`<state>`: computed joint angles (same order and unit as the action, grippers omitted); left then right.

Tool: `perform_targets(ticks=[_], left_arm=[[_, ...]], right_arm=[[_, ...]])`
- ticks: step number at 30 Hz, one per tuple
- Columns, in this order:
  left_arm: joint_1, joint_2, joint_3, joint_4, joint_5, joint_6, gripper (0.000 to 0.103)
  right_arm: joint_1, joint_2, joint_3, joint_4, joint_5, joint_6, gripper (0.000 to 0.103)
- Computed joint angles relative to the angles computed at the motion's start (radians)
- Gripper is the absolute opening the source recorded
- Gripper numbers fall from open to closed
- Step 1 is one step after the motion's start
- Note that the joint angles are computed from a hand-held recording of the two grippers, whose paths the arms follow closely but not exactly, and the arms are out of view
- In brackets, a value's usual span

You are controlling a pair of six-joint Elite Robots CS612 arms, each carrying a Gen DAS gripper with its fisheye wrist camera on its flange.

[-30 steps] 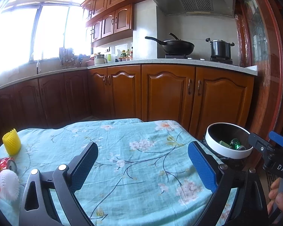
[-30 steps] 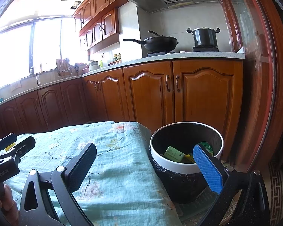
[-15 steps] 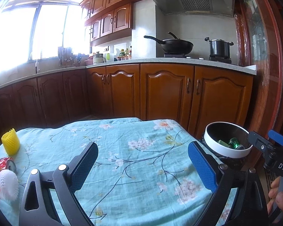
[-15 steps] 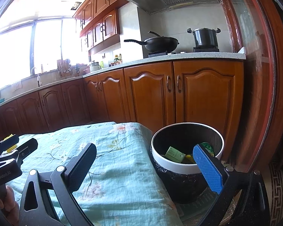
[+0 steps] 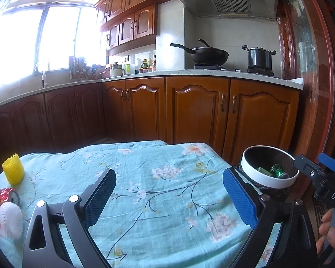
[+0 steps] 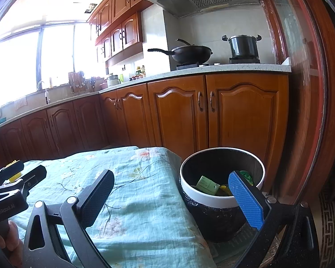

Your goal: Collect trash

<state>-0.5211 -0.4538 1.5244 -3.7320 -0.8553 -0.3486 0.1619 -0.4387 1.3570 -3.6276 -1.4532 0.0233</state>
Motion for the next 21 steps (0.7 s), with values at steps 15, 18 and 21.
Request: perform_targets(ticks=[15, 18, 21], left_arm=[[0.000, -0.002, 0.004, -0.007, -0.005, 0.003, 0.097], [0.001, -0.003, 0.006, -0.006, -0.006, 0.002, 0.097], [0.002, -0.004, 0.006, -0.004, -0.010, 0.001, 0.097]], right_arm=[[0.001, -0.002, 0.002, -0.003, 0.001, 0.001, 0.103], [0.001, -0.002, 0.002, -0.004, 0.002, 0.002, 0.103], [0.002, -0.001, 0.001, -0.004, 0.001, -0.002, 0.103]])
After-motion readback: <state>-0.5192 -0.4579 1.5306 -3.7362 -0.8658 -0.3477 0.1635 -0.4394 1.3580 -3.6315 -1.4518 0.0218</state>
